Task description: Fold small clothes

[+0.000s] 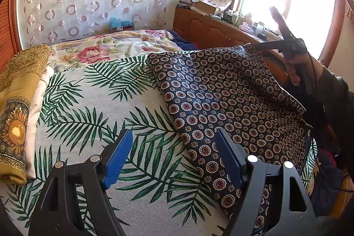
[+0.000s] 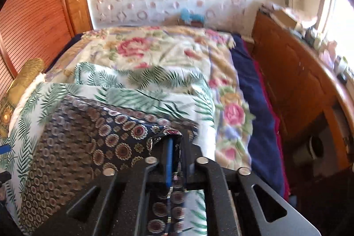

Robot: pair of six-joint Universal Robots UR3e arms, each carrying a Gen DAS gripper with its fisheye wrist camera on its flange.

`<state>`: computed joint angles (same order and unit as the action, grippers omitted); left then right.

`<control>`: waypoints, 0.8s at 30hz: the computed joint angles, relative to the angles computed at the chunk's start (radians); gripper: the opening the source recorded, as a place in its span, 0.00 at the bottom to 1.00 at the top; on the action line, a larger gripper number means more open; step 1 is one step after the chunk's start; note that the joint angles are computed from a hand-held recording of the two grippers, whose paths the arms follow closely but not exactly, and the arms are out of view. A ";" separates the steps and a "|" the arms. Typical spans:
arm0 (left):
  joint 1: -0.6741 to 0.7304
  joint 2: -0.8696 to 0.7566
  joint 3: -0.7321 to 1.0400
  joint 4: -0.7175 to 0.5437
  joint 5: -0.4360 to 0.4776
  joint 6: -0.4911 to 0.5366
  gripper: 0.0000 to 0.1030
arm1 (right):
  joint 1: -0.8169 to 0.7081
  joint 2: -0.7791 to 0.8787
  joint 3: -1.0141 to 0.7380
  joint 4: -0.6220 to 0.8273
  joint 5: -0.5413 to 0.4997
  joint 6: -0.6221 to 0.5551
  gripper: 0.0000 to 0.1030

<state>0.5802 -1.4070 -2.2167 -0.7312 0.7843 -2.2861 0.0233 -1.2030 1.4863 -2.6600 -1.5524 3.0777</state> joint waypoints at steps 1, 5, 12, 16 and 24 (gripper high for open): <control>-0.005 -0.004 0.004 0.003 0.004 -0.004 0.75 | -0.009 0.009 -0.007 0.014 -0.007 0.007 0.26; -0.041 -0.053 0.047 0.046 0.023 -0.041 0.75 | -0.019 0.001 0.020 -0.019 -0.023 0.036 0.52; -0.172 -0.233 0.219 0.189 0.138 -0.167 0.75 | 0.024 -0.063 0.063 -0.026 -0.103 0.032 0.54; -0.237 -0.325 0.321 0.213 0.178 -0.205 0.75 | 0.040 -0.040 0.016 0.034 -0.097 -0.024 0.54; -0.356 -0.504 0.535 0.239 0.285 -0.287 0.75 | 0.016 0.010 0.012 0.124 -0.020 -0.131 0.54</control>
<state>0.2247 -1.9110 -1.6815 -0.4920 1.0696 -2.5735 0.0389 -1.1931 1.4980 -2.5357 -1.5724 2.9468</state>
